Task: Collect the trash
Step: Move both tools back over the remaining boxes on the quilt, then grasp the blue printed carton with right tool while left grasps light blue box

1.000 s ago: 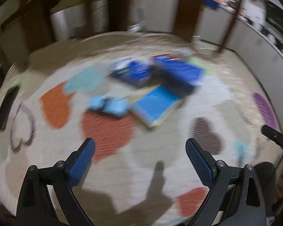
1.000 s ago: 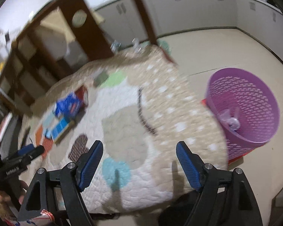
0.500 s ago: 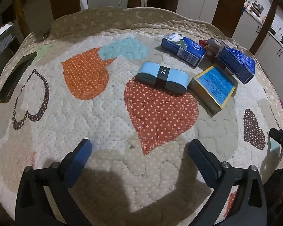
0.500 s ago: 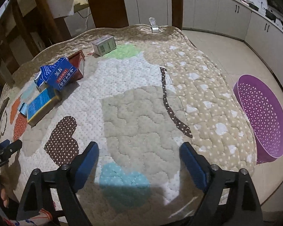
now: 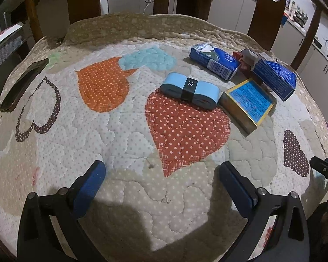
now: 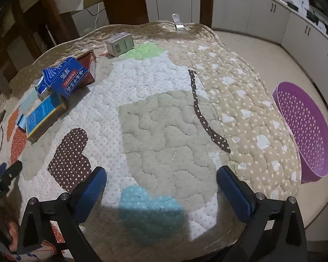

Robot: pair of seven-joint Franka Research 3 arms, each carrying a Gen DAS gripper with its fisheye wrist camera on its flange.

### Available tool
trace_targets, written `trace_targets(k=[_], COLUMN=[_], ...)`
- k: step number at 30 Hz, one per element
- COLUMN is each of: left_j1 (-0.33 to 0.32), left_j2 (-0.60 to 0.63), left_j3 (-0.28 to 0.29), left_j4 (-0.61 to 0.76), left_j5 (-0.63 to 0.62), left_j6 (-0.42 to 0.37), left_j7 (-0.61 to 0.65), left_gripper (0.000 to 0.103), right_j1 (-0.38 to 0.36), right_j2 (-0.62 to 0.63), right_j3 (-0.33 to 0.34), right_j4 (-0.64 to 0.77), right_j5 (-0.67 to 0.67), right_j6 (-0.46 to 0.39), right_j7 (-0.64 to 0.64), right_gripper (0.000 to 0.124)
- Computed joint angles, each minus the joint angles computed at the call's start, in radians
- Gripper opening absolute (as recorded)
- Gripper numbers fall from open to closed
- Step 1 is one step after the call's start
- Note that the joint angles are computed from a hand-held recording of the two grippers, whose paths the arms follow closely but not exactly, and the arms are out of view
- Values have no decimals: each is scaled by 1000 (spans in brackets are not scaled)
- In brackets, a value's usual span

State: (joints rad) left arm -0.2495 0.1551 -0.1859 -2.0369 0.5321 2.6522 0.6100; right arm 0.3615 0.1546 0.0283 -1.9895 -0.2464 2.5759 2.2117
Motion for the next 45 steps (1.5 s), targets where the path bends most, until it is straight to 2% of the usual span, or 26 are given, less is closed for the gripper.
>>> trace_targets(k=[5,8,10,12,15,18,22,31,35,39,44,45], left_j1=[8,8,8,17,33,44,61,35,50,91,32,18], left_j2=[-13,-32,-40,-31,-26,-17,44,180,218,245,281,287], left_j3=[-7,2,11,8,4,3,-9,7,-9,-44,7,19], left_j4=[8,9,23,57,77,92,170,333,366,381,434,445], left_j5=[-45,-18,35,27,-15,-46,-169,-189,-263,-402,-335,-309], left_j6=[-26,-32,-51,-96,-86,-44,-37,-48,-69,-84,-114,-126], left_j7=[30,4,-32,5,68,107,207,255,299,338,271,248], left_gripper=[103,103,103,103,103,103,103,103,103,103,103,103], right_j1=[16,12,14,15,13,9,12,32,29,31,30,29], right_j2=[18,20,12,10,23,68,138,333,412,476,539,548], right_j3=[-1,4,3,5,14,28,35,32,32,22,18,20], right_j4=[32,57,61,73,107,183,291,582,694,781,863,874], right_j5=[-62,-26,-33,-46,-24,54,142,251,308,338,369,377], right_j6=[-48,-95,-87,-66,-50,-56,-56,-121,-169,-214,-260,-270], right_j7=[-30,-54,-54,-67,-121,-221,-326,-521,-574,-592,-583,-580], right_gripper=[103,101,91,90,90,90,90,84,84,82,74,68])
